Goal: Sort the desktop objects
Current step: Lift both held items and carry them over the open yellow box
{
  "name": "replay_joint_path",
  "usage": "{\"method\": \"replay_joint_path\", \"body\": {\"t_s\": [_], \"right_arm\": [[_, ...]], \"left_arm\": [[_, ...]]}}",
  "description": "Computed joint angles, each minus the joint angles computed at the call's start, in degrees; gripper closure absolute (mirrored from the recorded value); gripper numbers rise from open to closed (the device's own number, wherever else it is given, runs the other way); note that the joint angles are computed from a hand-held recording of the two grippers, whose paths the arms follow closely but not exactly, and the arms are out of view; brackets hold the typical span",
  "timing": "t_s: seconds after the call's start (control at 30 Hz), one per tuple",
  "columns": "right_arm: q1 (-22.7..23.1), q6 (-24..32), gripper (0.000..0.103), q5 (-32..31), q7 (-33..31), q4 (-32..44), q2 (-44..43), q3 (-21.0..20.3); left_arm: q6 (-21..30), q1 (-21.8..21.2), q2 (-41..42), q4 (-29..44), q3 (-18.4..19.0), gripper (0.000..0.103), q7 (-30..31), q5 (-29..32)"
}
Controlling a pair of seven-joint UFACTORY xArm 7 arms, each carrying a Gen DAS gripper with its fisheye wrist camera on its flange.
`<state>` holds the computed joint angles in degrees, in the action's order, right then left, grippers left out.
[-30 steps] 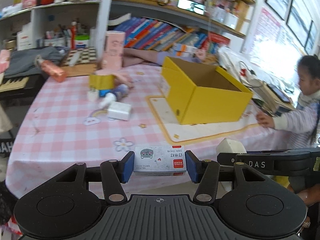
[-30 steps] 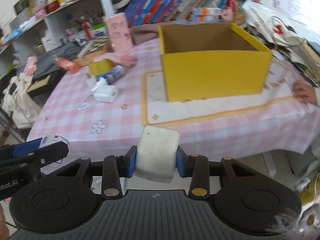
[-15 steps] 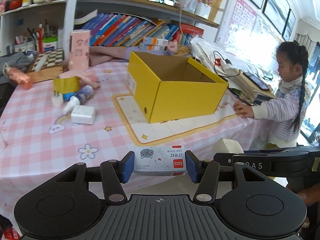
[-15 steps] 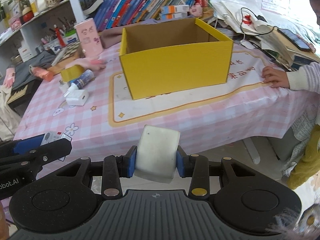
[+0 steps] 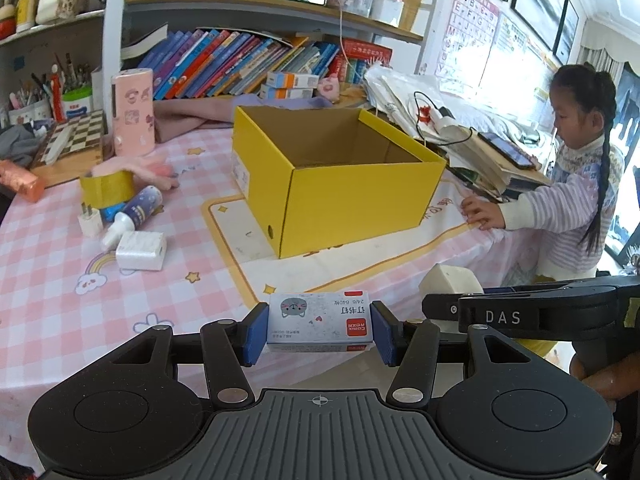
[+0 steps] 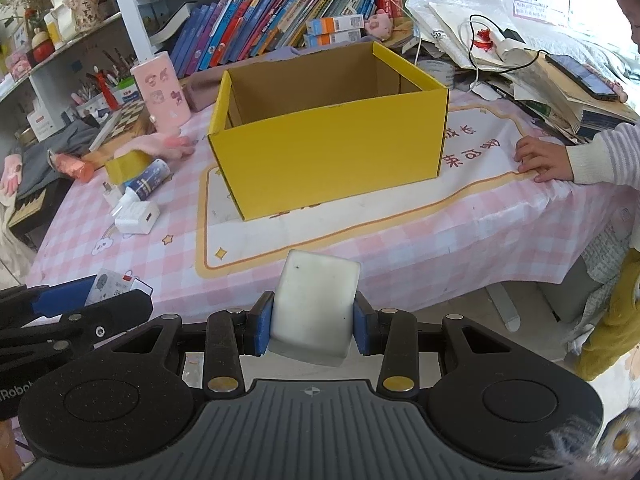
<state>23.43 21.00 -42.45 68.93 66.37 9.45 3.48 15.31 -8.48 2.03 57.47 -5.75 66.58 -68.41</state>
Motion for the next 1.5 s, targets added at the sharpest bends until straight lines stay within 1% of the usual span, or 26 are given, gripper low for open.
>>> {"method": "replay_joint_path", "body": {"t_s": [0.27, 0.57, 0.67, 0.9, 1.0, 1.1, 1.27, 1.33, 1.4, 1.5], "right_arm": [[-1.0, -1.6, 0.067, 0.5, -0.3, -0.3, 0.2, -0.9], [-2.4, -3.2, 0.067, 0.5, 0.0, -1.9, -0.7, -1.6], [-3.0, -3.6, 0.067, 0.4, 0.1, -2.3, -0.8, -1.8], [-4.2, -4.6, 0.067, 2.1, -3.0, -2.1, -0.2, -2.1], [-4.7, -5.0, 0.067, 2.7, -4.3, -1.9, 0.2, -2.5], [-4.8, -5.8, 0.067, 1.8, -4.9, -1.4, 0.5, -3.3], [-5.0, -8.1, 0.067, -1.7, -5.4, 0.1, 1.3, -5.1], [-5.6, -9.2, 0.067, -1.8, -7.3, 1.1, 2.0, -5.4], [-6.4, -10.7, 0.067, -0.4, -10.5, 2.3, 2.9, -5.4], [-7.7, -12.8, 0.067, 4.2, -17.0, 4.2, 4.5, -5.0]], "left_arm": [[-0.9, -0.4, 1.5, 1.4, -1.0, 0.050, -2.8, 3.5], [-1.8, -0.6, 3.5, 3.5, -2.7, 0.050, -3.8, 4.7], [-1.8, -0.6, 4.6, 4.5, -3.3, 0.050, -4.8, 5.9], [-2.2, -0.1, 7.4, 7.3, -5.0, 0.050, -7.7, 9.4], [-2.5, 0.4, 8.6, 8.9, -6.2, 0.050, -7.7, 9.8], [-3.0, 0.8, 9.9, 11.2, -7.3, 0.050, -8.2, 9.7], [-4.5, 1.2, 12.4, 15.5, -9.2, 0.050, -9.0, 10.3], [-5.6, 1.2, 13.4, 17.0, -10.0, 0.050, -9.8, 11.4], [-6.8, 1.0, 14.4, 18.4, -10.6, 0.050, -11.4, 13.2], [-8.6, 0.5, 16.1, 20.7, -10.6, 0.050, -15.7, 17.9]]}}
